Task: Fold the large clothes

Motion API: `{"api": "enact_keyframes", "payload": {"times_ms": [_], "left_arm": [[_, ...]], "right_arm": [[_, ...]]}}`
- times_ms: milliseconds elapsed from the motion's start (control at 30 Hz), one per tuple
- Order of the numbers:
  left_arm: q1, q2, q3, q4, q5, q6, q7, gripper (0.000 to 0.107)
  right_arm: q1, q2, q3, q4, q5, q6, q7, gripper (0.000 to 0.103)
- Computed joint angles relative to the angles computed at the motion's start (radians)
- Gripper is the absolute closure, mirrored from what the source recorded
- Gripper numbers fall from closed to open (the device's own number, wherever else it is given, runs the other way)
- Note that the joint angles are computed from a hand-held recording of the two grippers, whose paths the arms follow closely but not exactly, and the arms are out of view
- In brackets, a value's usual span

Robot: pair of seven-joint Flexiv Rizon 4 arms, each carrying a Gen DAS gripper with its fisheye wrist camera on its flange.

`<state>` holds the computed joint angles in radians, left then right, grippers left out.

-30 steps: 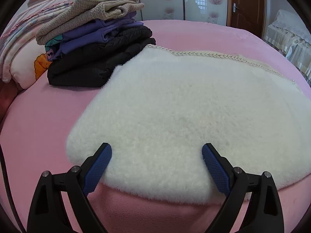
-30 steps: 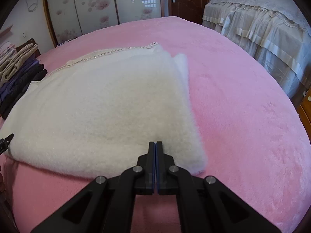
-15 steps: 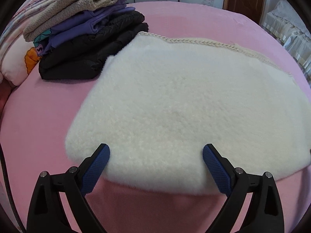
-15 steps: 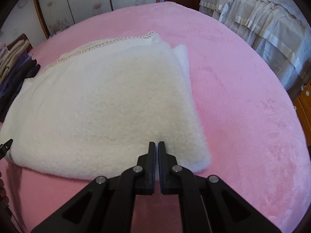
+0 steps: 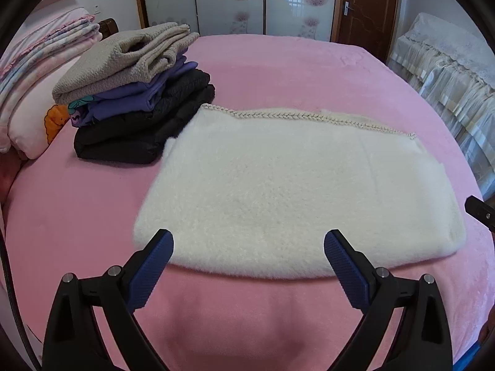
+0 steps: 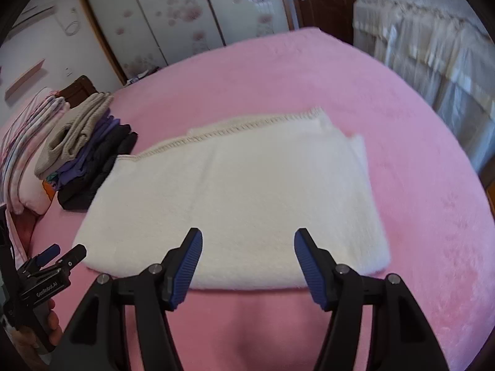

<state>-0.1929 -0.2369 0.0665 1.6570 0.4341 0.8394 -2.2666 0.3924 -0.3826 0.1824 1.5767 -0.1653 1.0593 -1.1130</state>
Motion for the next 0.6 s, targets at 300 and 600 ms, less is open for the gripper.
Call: {"api": "enact_keyframes", "payload": {"times_ms": [300, 600], "left_arm": [[0.018, 0.022, 0.017, 0.09, -0.001, 0.052, -0.12, 0.009], [0.115, -0.004, 0.007, 0.282, -0.261, 0.286, -0.104, 0.009]], "right_arm": [[0.097, -0.035, -0.044, 0.01, -0.15, 0.104, 0.061, 0.041], [0.152, -0.13, -0.061, -0.057, -0.222, 0.1, 0.109, 0.041]]}}
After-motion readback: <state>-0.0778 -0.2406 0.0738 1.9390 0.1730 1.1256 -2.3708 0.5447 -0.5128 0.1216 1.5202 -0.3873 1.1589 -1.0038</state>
